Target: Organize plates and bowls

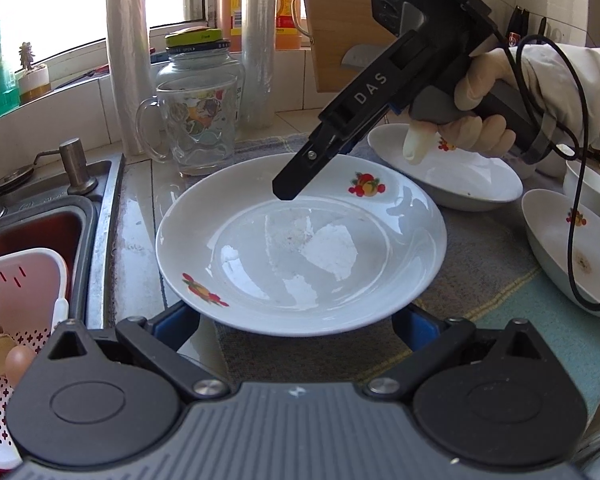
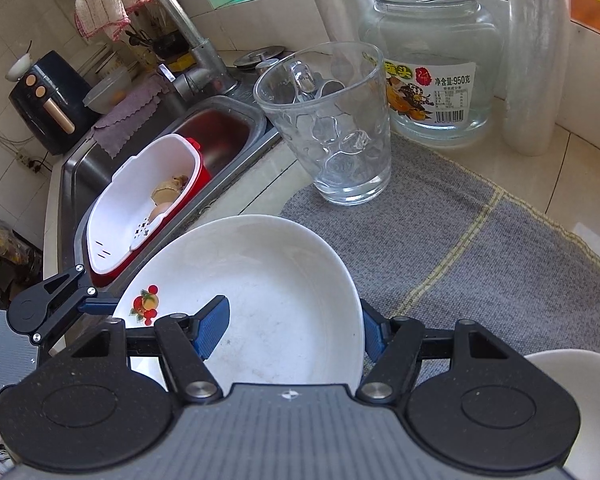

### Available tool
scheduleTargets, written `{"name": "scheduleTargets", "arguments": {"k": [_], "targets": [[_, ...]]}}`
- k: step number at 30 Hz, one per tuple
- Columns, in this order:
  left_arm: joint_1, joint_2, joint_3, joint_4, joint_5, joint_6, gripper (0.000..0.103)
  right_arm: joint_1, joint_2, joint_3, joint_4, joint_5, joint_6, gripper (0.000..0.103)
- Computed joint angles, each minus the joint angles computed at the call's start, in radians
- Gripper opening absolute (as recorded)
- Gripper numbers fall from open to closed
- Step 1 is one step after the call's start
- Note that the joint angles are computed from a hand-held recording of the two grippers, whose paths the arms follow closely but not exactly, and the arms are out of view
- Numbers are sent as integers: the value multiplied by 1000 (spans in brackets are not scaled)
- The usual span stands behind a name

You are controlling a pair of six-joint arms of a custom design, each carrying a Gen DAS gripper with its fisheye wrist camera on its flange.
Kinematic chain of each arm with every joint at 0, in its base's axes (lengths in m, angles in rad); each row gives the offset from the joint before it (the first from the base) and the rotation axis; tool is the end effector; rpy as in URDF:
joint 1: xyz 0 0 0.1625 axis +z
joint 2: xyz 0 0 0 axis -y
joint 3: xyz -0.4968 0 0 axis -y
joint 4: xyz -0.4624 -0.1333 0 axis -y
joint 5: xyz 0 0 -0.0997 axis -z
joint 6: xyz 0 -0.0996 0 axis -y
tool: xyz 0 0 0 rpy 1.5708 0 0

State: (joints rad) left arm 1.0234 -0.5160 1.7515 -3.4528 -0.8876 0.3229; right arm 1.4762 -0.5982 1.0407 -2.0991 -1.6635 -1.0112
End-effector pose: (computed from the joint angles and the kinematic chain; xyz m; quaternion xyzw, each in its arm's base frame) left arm -0.2022 -0.7087 -0.0306 0.2801 0.8550 -0.3330 0.2821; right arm 0.0351 -0.9438 0.1540 0.4398 -0.8959 0.0122 0.0619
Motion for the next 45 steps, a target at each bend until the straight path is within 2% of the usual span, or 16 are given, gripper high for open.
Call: {"name": "scheduleTargets", "arguments": {"k": [3,7,10,17,24,34,40,45], "targets": [[-1,2,-1,3,4,7,102,2,-2,8,-7,-7,-9,76],[0,2,2,3,-3,12,102,6,-14,41,-38,-18,-31,90],[-1,-2,2,13,-5,-2,102,7,-24,59,-55,-15,-47,97],[-24,-10,30,-23,22,-34,102,9,-73,132,-133,0,-76,103],[-65,-8,49,-62,68,-88,102,1,-147,240,-227,21,-118,103],[-150,29,74,-105,156,-165,102,-42,-316,459,-375,82,-206,103],[-202,46,90,-57,194,-288,102,-94,-425,567,-387,115,-231,103],[-257,80,85,-45,263,-357,102,-149,-518,664,-441,144,-287,103]]}}
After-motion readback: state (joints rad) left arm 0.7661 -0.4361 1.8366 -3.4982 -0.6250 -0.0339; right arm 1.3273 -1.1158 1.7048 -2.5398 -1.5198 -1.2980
